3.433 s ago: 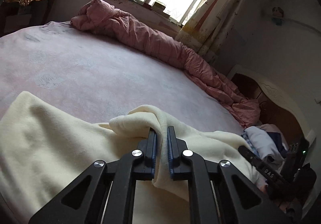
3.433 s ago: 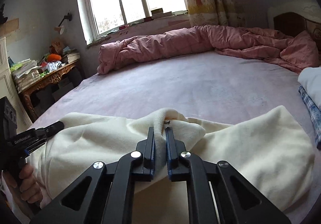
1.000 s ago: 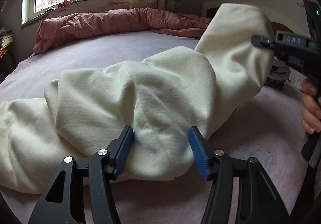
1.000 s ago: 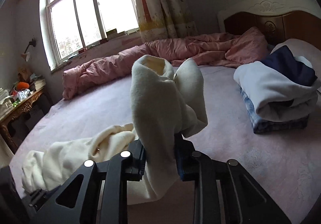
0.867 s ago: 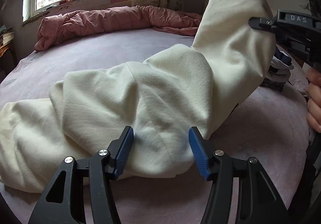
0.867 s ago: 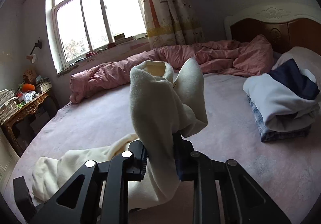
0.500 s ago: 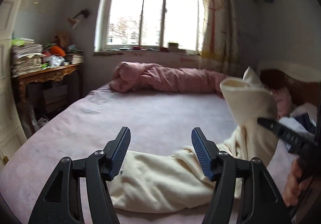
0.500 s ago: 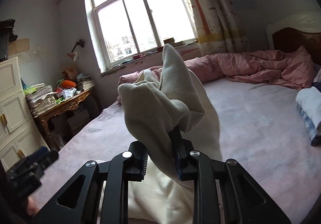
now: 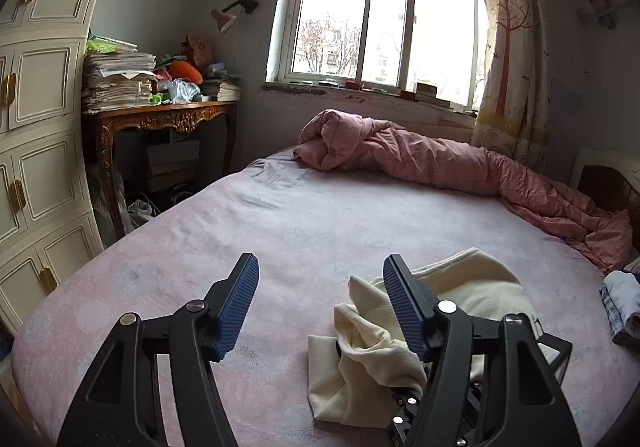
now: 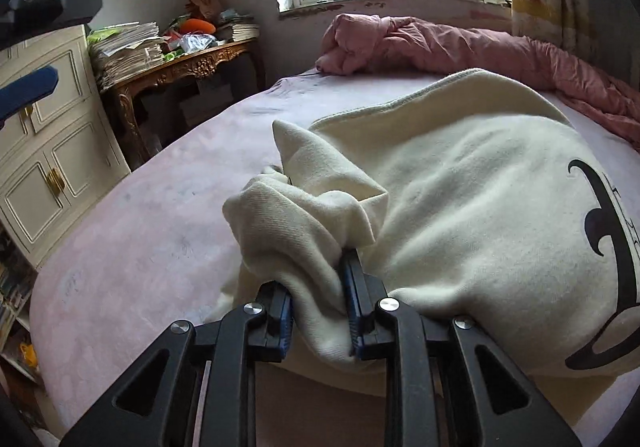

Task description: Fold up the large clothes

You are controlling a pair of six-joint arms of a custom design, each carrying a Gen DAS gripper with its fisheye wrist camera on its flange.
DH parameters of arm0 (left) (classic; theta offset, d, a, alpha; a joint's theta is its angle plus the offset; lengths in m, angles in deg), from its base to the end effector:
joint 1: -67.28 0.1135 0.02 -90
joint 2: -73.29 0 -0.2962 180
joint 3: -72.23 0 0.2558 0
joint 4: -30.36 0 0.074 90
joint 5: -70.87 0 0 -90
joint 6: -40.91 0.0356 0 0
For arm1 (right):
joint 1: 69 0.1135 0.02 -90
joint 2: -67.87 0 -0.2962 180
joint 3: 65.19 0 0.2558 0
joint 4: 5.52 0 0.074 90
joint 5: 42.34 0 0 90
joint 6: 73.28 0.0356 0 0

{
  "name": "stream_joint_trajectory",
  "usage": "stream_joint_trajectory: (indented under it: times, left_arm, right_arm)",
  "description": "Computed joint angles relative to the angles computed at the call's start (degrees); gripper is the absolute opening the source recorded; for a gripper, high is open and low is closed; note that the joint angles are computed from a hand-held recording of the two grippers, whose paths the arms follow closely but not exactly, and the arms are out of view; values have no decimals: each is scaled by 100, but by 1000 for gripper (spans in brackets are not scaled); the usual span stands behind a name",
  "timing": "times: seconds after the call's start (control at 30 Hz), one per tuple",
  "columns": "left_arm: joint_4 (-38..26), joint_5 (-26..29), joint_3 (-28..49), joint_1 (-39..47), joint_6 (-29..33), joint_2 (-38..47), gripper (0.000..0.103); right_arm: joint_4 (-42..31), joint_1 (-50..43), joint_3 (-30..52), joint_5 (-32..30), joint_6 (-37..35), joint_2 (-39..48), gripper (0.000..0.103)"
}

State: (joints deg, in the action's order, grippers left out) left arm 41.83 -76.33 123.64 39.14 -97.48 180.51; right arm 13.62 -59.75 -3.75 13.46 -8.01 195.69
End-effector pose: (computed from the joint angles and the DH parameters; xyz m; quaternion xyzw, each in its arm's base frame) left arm 0.2947 -0.1237 0.1196 -0.3251 0.7639 0.1354 0.5407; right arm 0.3663 0.0799 0.0372 -0.3626 0.8199 0.2244 0.3821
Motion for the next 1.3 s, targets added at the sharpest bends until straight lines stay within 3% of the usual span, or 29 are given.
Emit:
stream_joint_trajectory:
  times: [0.07,0.2,0.33,0.37,0.43,0.53,0.67,0.8,0.87,0.93,0.97,1.03,1.1,1.13,1.2,1.3]
  left_arm:
    - [15,296,1,168,-100,103,69]
    - [-53,1449,225,600,-33,499,74]
    - [-705,2558,993,1027,396,1192,74]
    - [-912,2689,1200,1085,493,1365,74]
    - [-1453,2677,1648,1128,471,1713,74]
    - [-1620,2961,1903,1286,248,2033,76]
    - [-1243,3348,1704,1427,-3,2055,76]
    - [-1281,3210,1674,1369,29,2004,76]
    - [-1075,3267,1531,1390,24,1933,76]
    - [-951,3414,1374,1448,-55,1816,82]
    - [-869,3471,1278,1472,-99,1740,85]
    - [-176,3616,853,1497,6,1543,88]
    - [714,3871,398,1534,9,1381,90]
    - [1234,4046,171,1558,-74,1334,94]
    - [1938,4373,-40,1617,-259,1395,100]
    - [1795,4795,265,1766,-536,1714,103]
  right_arm:
    - [182,-8,-175,-23,-299,-32,28]
    - [-604,-348,223,-531,-717,74,32]
    - [-181,-453,-31,-604,-924,84,41]
    - [-145,-461,-124,-622,-1022,38,45]
    - [-582,-528,-132,-874,-1447,-42,75]
    - [-420,-652,-430,-970,-1648,-183,76]
    - [-2090,-1245,82,-1446,-2415,-299,76]
    - [-2517,-2393,313,-2223,-2997,-369,76]
    - [-2557,-2878,698,-2462,-3059,-181,76]
    - [-1961,-3118,1043,-2239,-2505,63,76]
    - [-2067,-3192,1398,-2092,-2443,255,76]
    - [-3080,-3278,2310,-1954,-2720,651,65]
    - [-4796,-3313,3364,-2032,-3641,1103,61]
    - [-5081,-3301,3586,-2005,-3799,1217,61]
    - [-4668,-3202,3509,-1797,-3580,1245,61]
    - [-4648,-2989,3542,-1484,-3448,1330,61]
